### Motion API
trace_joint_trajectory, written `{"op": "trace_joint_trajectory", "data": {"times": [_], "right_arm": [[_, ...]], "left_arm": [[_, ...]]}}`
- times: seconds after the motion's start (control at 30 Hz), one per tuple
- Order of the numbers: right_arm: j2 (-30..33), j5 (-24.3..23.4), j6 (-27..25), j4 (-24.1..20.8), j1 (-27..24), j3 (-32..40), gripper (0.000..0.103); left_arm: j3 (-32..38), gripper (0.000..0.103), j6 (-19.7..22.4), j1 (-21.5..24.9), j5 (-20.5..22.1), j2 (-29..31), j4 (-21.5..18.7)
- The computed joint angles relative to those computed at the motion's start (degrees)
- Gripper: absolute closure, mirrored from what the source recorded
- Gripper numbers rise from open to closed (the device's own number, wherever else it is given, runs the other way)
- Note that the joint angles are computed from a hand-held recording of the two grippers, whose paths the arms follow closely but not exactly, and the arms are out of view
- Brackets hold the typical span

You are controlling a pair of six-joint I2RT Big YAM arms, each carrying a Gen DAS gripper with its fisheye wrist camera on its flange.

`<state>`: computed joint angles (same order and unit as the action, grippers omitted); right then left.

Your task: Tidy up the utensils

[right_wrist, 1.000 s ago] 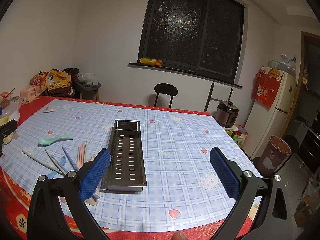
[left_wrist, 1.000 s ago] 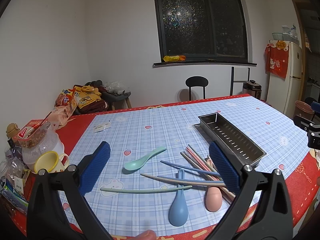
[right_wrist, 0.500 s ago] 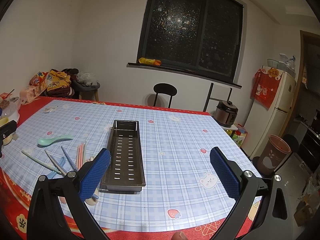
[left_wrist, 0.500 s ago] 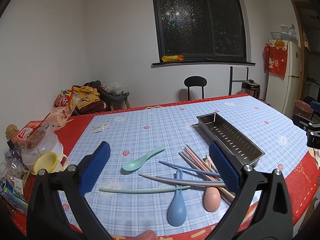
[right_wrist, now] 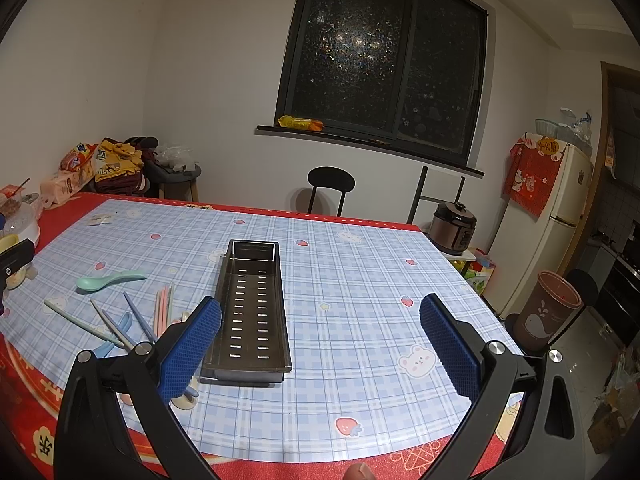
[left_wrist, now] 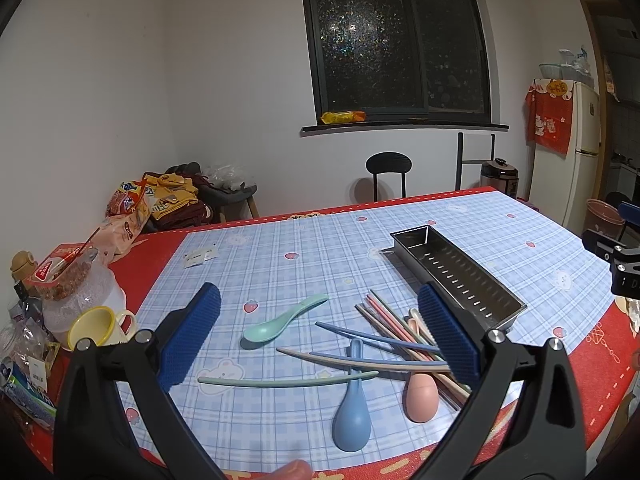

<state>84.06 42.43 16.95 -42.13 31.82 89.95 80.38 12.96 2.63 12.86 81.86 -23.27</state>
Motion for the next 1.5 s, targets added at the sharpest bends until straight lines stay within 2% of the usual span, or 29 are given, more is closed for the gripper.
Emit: {"op": "trace_joint_trajectory", "data": {"times": [0.83,1.03,1.2,1.33,1.5], "right_arm": [[0.1,0.2,0.9,-0.6,0.4,-0.5,0.005],[0.7,-0.9,1.3,-0.8,0.1,-0.2,0.005],[0.5,-6.6,1.8,0.9,-0.9,-1.5,0.005],[0.5,-12.9,1.4,4.0,-1.6,-3.1,0.005],[1.4,-17.3,0.7,7.1,-1.3,-3.8,0.005]], "left_arm": [[0.3,0.005,-0.2,0.6,0.7,0.2,-1.6],[1.2,0.005,-0.2,1.3,2.9,1.3,-3.2],[2.8,0.005,-0.6,2.8,7.9,3.1,-6.2],[3.1,0.005,-0.4,4.0,8.1,3.8,-7.2],[1.8,0.005,-0.8,6.2,7.0,3.4,-5.9]]}}
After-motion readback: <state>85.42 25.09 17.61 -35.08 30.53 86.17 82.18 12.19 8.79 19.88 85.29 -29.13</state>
